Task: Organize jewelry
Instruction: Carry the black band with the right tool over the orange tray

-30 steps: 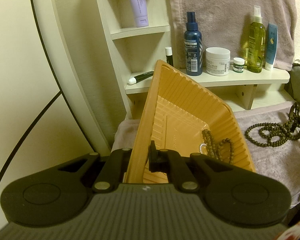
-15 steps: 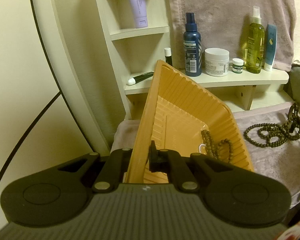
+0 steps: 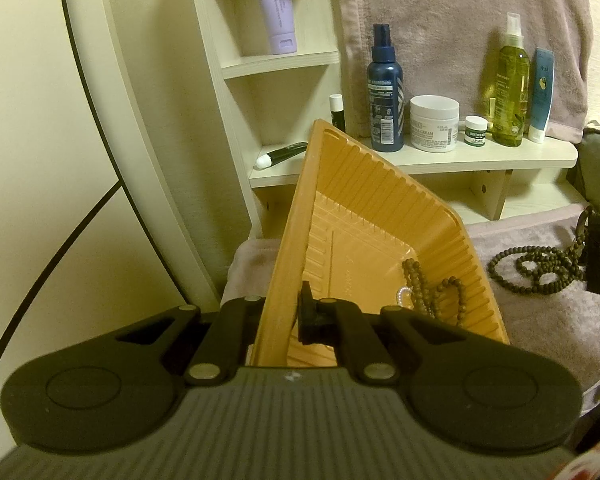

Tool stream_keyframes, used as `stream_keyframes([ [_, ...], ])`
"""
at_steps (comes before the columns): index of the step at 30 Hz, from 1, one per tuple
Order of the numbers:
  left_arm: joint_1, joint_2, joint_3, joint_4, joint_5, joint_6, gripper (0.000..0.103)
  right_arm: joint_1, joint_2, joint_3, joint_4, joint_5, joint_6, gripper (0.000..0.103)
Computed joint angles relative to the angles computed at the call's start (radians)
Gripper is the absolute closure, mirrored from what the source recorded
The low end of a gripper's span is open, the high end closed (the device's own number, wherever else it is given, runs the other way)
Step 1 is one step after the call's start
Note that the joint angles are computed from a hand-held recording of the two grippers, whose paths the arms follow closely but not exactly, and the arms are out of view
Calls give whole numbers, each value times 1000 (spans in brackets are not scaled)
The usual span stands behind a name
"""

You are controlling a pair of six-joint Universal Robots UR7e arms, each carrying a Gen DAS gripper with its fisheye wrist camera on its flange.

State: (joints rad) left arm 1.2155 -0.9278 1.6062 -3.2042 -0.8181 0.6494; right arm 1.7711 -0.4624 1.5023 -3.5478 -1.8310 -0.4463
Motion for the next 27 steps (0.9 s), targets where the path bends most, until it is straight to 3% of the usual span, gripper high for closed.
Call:
stream_keyframes([
  [8, -1, -1, 1, 2, 0, -5, 98, 30, 63, -135, 241, 175, -53, 100],
  [13, 0, -2, 2, 2, -1, -6, 98, 37, 100, -204, 381, 230, -56, 100],
  [27, 1, -3, 2, 6, -2, -7, 98, 29, 122, -250, 512, 226, -31, 100],
])
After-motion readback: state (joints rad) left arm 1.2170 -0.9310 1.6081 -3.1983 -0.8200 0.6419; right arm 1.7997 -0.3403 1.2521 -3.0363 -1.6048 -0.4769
